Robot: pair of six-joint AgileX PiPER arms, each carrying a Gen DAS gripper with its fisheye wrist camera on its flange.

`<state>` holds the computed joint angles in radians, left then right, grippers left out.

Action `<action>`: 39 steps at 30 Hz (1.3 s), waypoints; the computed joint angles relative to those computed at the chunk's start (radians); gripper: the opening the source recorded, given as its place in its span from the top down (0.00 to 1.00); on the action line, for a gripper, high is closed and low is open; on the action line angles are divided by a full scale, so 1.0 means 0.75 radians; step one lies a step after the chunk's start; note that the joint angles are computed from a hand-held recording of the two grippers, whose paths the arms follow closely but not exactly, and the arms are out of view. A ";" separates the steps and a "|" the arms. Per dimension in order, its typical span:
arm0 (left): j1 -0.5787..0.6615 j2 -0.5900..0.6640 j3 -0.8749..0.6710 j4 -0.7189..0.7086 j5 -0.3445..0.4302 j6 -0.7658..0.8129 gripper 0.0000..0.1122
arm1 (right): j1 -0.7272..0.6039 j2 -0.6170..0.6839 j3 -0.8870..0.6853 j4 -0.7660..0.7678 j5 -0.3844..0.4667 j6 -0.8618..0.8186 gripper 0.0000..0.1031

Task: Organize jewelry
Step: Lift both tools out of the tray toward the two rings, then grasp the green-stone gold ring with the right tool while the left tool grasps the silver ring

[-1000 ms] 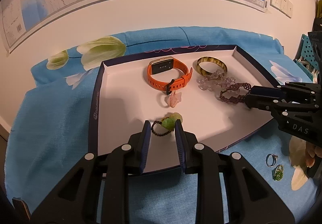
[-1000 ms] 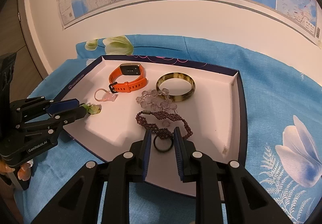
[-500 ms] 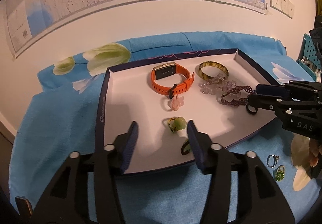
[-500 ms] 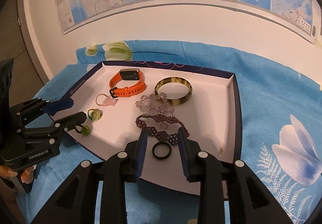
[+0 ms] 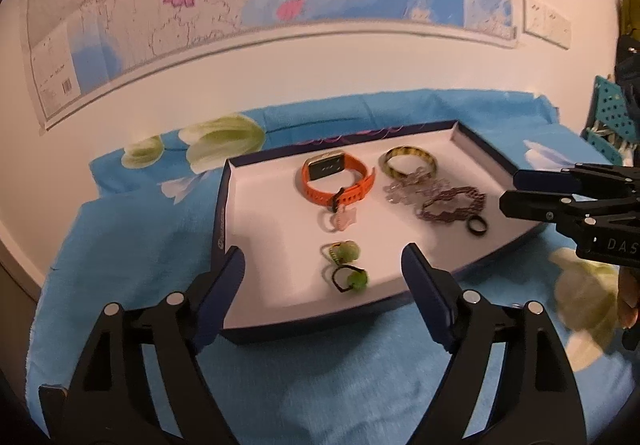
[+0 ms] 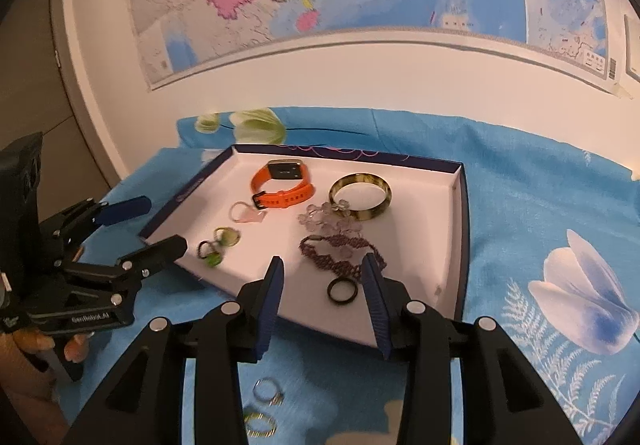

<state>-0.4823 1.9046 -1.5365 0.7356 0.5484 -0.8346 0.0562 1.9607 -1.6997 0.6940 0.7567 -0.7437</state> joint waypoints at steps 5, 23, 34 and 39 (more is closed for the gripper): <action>-0.027 -0.107 0.119 -0.052 -0.087 0.067 0.29 | -0.032 -0.110 0.149 0.044 0.024 -0.114 0.63; -0.110 -0.079 0.162 -0.339 -0.127 0.382 0.35 | 0.068 -0.251 0.465 -0.122 0.016 -0.160 0.80; -0.147 0.057 -0.034 -0.619 -0.046 0.710 0.44 | -0.041 -0.305 0.521 -0.032 -0.001 -0.226 0.91; -0.170 0.173 -0.193 -0.718 0.058 0.821 0.53 | -0.116 -0.307 0.523 0.014 0.016 -0.251 0.91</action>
<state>-0.6096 2.0345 -1.6810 0.1972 0.5916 -0.2189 -0.0306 1.7303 -1.3071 0.7048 0.7687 -0.9322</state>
